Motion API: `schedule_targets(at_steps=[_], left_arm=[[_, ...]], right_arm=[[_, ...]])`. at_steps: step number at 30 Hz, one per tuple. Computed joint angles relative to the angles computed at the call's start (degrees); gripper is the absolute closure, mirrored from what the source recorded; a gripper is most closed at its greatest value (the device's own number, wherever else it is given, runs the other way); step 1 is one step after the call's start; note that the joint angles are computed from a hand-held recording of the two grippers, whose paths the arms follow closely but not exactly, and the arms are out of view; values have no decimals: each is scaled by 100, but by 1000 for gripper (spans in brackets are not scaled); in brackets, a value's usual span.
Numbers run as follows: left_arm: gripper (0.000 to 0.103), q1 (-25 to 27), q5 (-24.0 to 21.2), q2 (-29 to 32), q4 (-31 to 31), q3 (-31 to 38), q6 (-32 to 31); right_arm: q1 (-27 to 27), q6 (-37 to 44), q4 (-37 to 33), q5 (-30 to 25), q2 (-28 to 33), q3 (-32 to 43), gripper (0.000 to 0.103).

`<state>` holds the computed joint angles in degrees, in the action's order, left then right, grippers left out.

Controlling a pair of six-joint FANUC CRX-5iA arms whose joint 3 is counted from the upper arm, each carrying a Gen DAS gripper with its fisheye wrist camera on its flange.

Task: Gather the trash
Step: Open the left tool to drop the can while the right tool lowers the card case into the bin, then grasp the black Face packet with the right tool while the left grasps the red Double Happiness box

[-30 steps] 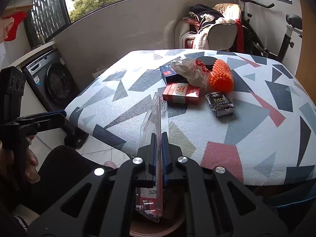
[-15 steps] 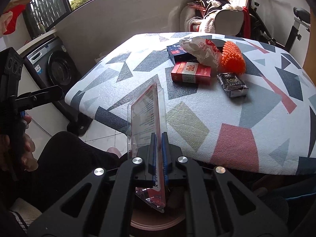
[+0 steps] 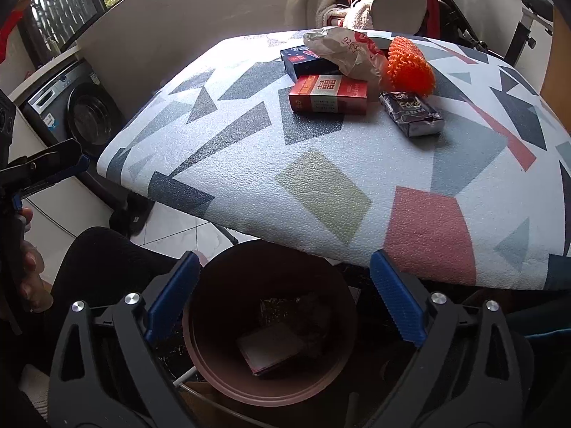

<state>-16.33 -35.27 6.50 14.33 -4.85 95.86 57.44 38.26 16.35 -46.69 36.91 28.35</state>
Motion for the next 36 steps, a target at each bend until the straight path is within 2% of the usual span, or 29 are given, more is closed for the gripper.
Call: schedule_targets(at_steps=[3, 7, 11, 13, 14, 17, 20, 22, 25, 28, 30, 31, 33, 36], left_arm=[[6, -4, 89, -28, -71, -38, 64], [6, -128, 377, -129, -788, -9, 547], [6, -118, 750, -180, -587, -180, 299], [6, -186, 516, -93, -1100, 90, 729], [6, -192, 431, -40, -1108, 160, 711], [6, -168, 494, 57, -767, 145, 342], [6, -184, 436, 206, -724, 281, 182], [6, -152, 389, 333, -472, 335, -30], [6, -96, 316, 533, -88, 429, -269], [6, -44, 264, 734, 466, 489, -674], [6, -43, 154, 886, 557, 644, -734], [6, -44, 97, 965, 597, 729, -743], [6, -34, -2, 1119, 767, 863, -811], [6, -33, -236, 1381, 812, 1187, -818]], right_arm=[[10, 33, -16, -137, 68, 99, 6], [23, 112, 19, -94, 75, 84, 6], [-8, -137, 145, -130, 94, 80, 6], [-20, -450, 440, -203, 121, 62, 6], [-45, -562, 556, -162, 109, 17, 6], [-196, -760, 723, 479, -106, -408, 6], [-338, -871, 1013, 527, -70, -418, 6], [-474, -788, 1067, 668, -29, -413, 6], [-694, -497, 756, 686, 139, -131, 6], [-873, -51, 353, 382, 441, 438, 6], [-863, -178, 810, -310, 835, 977, 6], [-892, -55, 792, -516, 996, 1236, 6], [-981, 125, 610, -509, 1132, 1450, 6], [-1021, 207, 758, -747, 1449, 1883, 6]])
